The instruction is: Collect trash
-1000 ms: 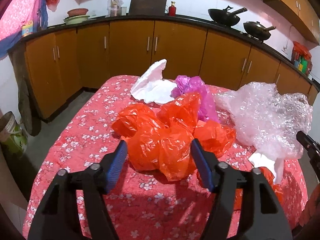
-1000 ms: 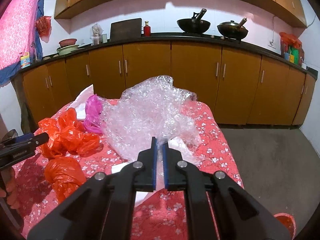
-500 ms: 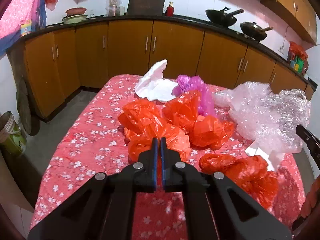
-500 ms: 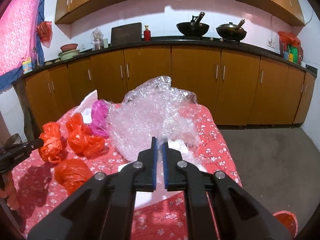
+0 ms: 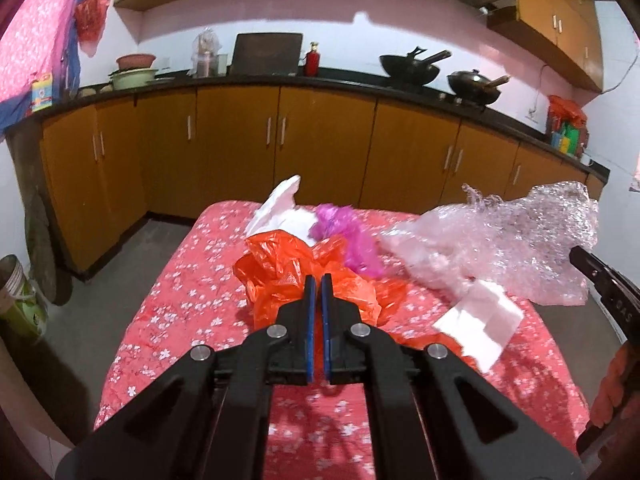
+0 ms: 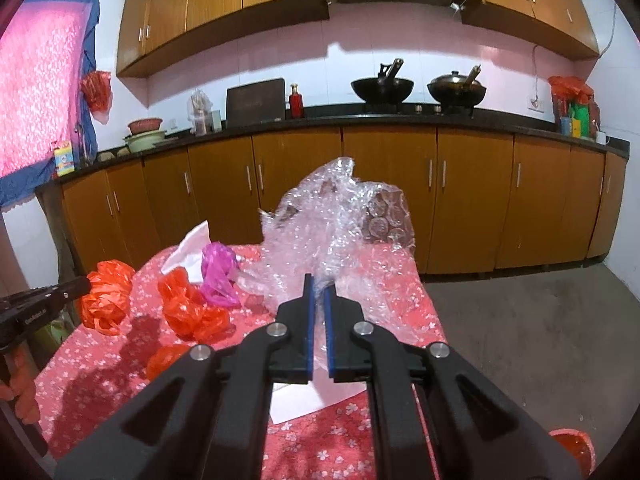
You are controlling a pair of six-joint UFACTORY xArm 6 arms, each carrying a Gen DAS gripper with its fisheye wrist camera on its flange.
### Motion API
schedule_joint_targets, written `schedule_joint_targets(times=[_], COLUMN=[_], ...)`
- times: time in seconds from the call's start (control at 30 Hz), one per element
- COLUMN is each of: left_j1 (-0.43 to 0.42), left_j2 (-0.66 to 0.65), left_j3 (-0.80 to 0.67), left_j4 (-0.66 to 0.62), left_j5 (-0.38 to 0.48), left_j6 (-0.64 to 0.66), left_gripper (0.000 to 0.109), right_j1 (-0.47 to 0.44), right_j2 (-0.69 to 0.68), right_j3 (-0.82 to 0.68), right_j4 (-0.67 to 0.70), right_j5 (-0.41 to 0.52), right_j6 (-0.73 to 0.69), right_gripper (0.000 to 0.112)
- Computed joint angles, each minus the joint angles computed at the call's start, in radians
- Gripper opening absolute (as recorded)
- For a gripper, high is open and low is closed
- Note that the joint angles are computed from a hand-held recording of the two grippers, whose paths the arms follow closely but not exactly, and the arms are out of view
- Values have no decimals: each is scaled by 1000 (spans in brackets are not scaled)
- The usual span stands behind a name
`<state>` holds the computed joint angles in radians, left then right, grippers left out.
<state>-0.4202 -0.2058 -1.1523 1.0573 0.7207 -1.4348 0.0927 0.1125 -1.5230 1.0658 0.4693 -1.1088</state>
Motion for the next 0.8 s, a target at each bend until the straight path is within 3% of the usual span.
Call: schedule_joint_targets(times=[0.6,0.8], left_j1=[-127,-126], left_j2=[132,176], left_j3=[-188,-216], left_j4=[76,6], left_j5=[18,9], left_j6=[27,79], left_gripper=[0,0], right_j1=[-103,-122], right_j2=[-72,-74], right_j3=[37,55], right_j4=[97,87], right_j5=[12,16], right_j6=[-66,-55], right_gripper=[6,6])
